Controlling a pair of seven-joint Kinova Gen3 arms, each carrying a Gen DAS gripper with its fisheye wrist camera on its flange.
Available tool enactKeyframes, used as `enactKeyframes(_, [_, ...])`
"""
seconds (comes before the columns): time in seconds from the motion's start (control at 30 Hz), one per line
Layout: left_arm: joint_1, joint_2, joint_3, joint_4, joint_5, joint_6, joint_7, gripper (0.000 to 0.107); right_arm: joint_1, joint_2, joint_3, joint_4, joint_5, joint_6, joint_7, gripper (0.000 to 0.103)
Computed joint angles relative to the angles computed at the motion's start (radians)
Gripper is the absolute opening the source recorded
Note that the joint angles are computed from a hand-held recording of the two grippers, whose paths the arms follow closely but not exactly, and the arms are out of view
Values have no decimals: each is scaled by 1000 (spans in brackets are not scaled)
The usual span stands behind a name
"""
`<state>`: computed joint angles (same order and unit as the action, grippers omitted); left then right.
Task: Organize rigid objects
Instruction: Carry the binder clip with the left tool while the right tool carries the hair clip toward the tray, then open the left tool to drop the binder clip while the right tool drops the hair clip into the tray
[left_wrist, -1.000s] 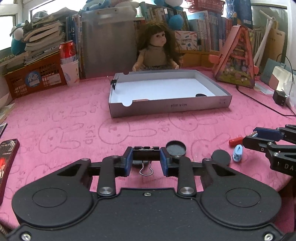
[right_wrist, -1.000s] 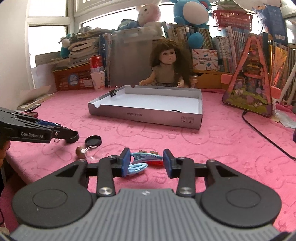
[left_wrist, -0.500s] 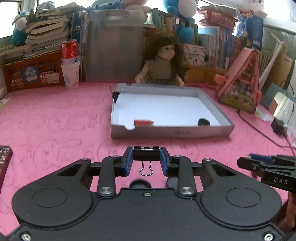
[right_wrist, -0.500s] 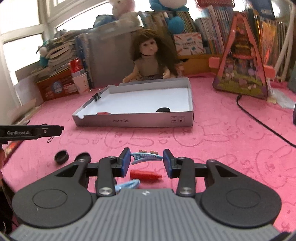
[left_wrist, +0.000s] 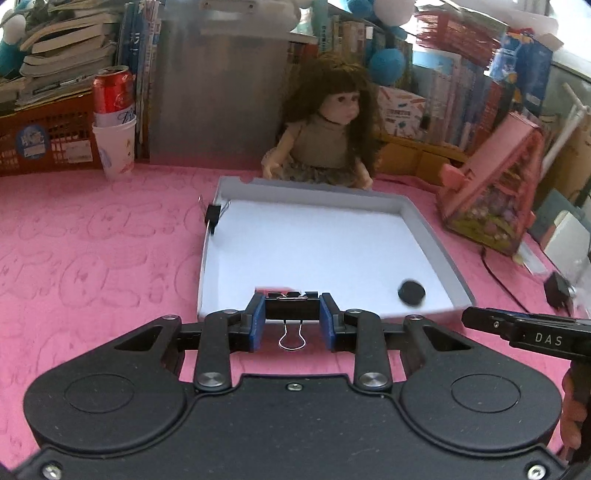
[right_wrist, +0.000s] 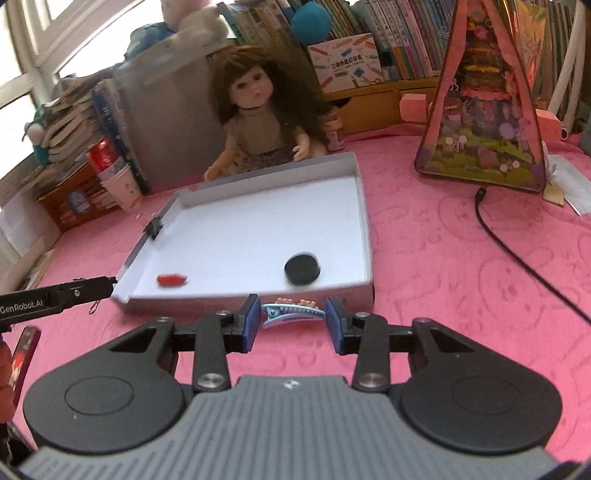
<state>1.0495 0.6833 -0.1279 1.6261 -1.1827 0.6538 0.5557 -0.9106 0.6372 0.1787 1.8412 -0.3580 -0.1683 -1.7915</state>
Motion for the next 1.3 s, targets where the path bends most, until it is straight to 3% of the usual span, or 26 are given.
enactKeyframes(0.2, [-130,29,33,-90,144,-75,-168,29,42,62,21,-185,39,178,-61,43])
enactKeyframes(0.4, [-201,107,56,-229,308,-24,-373,29,40,146,67,-370,109,345,-149,43])
enactKeyframes(0.57, [-209,158,32,-302,399,-1,-469,29,38,205,79,-475,170,435,-217,43])
enactKeyframes(0.93, [-138,239,-93,-388,495,39,-559,29,37,265,69,-565,318,496,-340,43])
enactKeyframes(1.3, [-126,269,-111,-417,516,51,-595,29,65,283,11,-606,455,534,-437,44])
